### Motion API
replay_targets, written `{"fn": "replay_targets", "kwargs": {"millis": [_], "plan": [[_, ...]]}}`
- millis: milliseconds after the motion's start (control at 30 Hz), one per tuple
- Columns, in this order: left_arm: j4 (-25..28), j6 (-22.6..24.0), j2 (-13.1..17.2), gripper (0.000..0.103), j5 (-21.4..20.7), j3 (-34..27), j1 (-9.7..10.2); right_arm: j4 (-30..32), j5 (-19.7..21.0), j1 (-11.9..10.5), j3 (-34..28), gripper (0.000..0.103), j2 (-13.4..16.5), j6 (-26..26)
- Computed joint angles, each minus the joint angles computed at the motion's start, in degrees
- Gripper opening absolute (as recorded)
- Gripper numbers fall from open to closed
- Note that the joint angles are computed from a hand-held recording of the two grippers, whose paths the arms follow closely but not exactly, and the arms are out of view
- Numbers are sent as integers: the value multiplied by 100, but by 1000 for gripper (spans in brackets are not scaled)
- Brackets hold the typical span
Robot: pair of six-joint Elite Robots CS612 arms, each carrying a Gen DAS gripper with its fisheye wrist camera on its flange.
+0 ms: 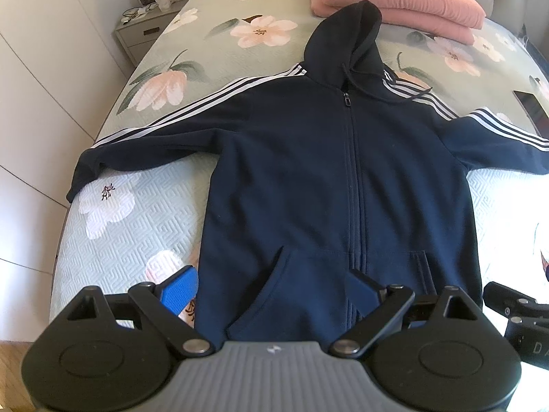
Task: Fold large clothes
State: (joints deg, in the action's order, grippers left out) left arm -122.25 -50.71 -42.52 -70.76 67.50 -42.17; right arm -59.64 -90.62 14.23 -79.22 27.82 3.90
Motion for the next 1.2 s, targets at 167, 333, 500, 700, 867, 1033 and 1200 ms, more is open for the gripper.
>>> {"fn": "replay_targets", "kwargs": {"millis": [167, 333, 500, 700, 867, 1033, 1200], "plan": [[5, -3, -6, 94, -22, 0, 6, -1, 10, -6, 4, 103, 0, -8], [15, 0, -2, 94, -30, -11, 7, -9, 16, -8, -2, 103, 9, 9], [35, -8, 12, 94, -54, -40, 11, -22, 28, -10, -8, 103, 18, 14], [36, 44, 12, 94, -40, -36, 7, -47, 43, -12, -31, 103, 31, 54], [19, 19, 13, 94, -72, -26, 17, -54, 59, -19, -30, 103, 35, 121], [21, 50, 13, 94, -82, -27, 20, -55, 56, -18, -35, 103, 33, 114], [39, 38, 18, 94, -82, -39, 23, -79, 62, -18, -45, 103, 43, 128]]}}
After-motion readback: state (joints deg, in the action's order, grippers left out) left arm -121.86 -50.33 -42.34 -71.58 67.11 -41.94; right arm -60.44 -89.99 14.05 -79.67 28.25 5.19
